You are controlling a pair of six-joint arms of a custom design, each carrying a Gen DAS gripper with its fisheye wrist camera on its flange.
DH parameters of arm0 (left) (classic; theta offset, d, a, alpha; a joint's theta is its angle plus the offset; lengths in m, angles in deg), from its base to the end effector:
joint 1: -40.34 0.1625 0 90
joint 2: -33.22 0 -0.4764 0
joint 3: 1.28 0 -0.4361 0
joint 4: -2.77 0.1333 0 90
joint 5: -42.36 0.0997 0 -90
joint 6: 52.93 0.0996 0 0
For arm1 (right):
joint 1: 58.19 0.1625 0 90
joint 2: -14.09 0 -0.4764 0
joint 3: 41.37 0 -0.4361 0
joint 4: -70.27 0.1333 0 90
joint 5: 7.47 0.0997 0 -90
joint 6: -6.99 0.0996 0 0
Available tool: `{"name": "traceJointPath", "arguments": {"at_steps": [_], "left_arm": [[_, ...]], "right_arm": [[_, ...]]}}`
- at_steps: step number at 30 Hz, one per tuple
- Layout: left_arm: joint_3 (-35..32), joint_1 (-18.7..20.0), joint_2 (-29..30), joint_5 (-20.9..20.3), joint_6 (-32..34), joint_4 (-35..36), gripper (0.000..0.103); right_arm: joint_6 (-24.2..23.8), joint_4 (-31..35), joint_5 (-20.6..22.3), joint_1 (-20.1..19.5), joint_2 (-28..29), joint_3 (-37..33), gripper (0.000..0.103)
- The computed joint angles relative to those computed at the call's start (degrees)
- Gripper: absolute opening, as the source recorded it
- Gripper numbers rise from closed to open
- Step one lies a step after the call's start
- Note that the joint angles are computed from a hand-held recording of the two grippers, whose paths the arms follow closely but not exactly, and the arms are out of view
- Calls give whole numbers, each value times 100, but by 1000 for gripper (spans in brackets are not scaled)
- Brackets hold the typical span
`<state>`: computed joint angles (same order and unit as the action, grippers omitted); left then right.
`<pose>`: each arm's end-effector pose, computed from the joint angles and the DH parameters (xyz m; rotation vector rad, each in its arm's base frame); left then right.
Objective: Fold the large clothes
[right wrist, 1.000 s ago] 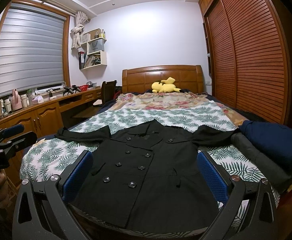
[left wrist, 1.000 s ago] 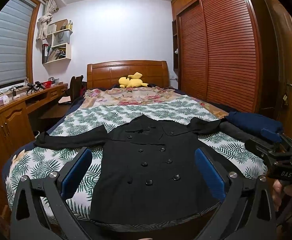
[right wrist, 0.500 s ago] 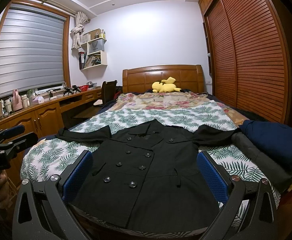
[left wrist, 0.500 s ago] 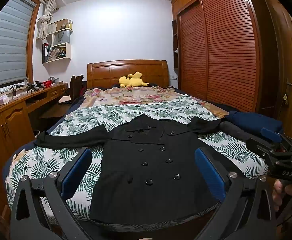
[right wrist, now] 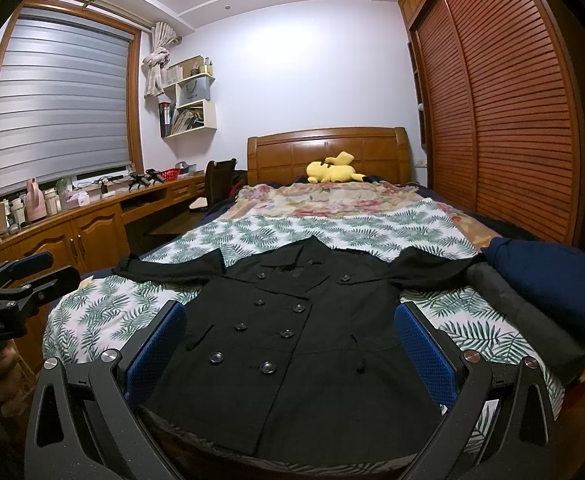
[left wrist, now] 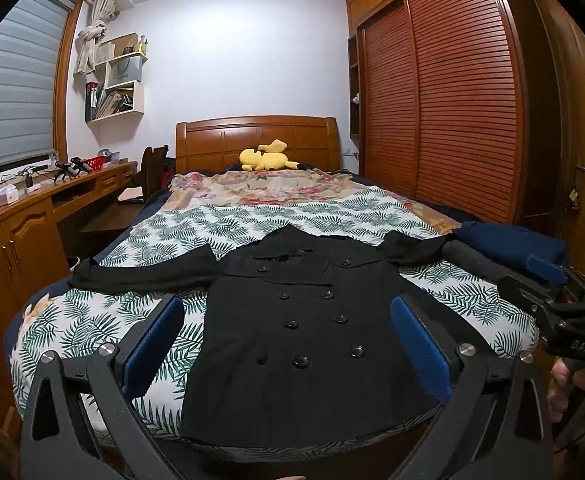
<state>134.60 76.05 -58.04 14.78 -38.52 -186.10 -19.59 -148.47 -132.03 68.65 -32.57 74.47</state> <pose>-0.1919 -0.4108 0.3864 0.6222 2.0215 -1.3902 0.4231 -0.4367 0.1458 0.8602 -2.1709 1.3742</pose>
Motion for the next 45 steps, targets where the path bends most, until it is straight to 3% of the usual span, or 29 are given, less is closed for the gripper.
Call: {"name": "traceJointPath", "arguments": {"at_steps": [7, 21, 35, 45], "left_arm": [[-18, 48, -5, -26, -25, 42, 103], [-145, 531, 226, -136, -159, 79, 103], [-408, 1354, 589, -500, -374, 279, 103], [-755, 1956, 1029, -320, -76, -159, 103]], "right_arm": [[38, 40, 35, -25, -25, 26, 103], [123, 532, 168, -217, 88, -254, 103], [-362, 1123, 663, -543, 412, -932, 103], [-601, 1495, 1267, -823, 720, -1468, 103]]}}
